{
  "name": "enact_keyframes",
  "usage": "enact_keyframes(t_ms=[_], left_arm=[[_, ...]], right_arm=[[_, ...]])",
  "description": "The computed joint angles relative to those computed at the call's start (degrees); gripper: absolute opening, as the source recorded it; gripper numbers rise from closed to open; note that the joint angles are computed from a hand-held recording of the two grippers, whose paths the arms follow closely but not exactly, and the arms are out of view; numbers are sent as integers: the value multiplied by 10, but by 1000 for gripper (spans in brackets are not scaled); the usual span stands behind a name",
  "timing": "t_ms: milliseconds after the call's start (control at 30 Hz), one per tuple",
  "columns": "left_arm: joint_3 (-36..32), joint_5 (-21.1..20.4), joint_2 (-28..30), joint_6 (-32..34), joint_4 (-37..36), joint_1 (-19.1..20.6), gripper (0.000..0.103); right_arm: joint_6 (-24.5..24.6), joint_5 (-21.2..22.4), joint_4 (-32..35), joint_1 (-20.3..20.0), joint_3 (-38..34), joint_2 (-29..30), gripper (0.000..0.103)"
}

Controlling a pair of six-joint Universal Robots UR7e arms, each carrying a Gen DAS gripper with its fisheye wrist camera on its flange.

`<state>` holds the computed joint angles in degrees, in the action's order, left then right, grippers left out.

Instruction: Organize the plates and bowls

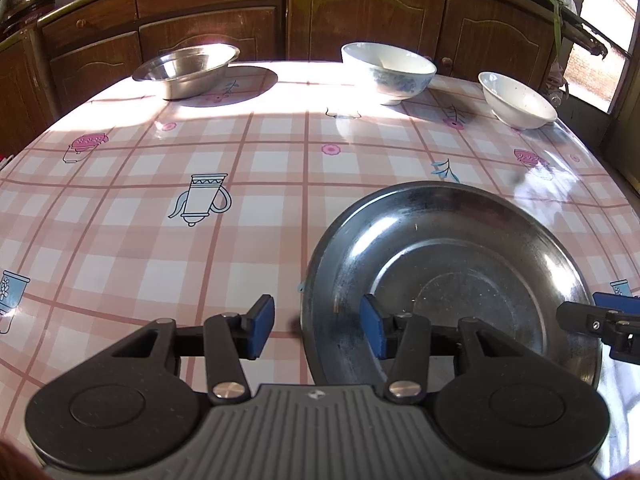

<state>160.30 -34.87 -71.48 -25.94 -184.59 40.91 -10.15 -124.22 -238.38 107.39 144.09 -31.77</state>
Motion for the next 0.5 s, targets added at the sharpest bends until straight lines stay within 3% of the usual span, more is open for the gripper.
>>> enact_keyframes(t_ms=[67,200,233,267,300,500], left_arm=[[-3,-4,4,7,-4,3,47],[-5,-11,18,23,-24,7,33],[-5,-10,21,23,-27,6,33],[-5,-5,28,25,-33,3,32],[-4,-1,31,25,-36,0,31],[-3,0,21,16,-24,-1,27]], right_arm=[[2,11,4,-7,-1,-1,67],[7,35,2,-20,1,1,64],[3,39,-3,-21,1,4,58],[-2,46,-6,-22,2,5,35],[-2,41,-5,-19,0,7,29],[-6,22,1,-9,-6,10,28]])
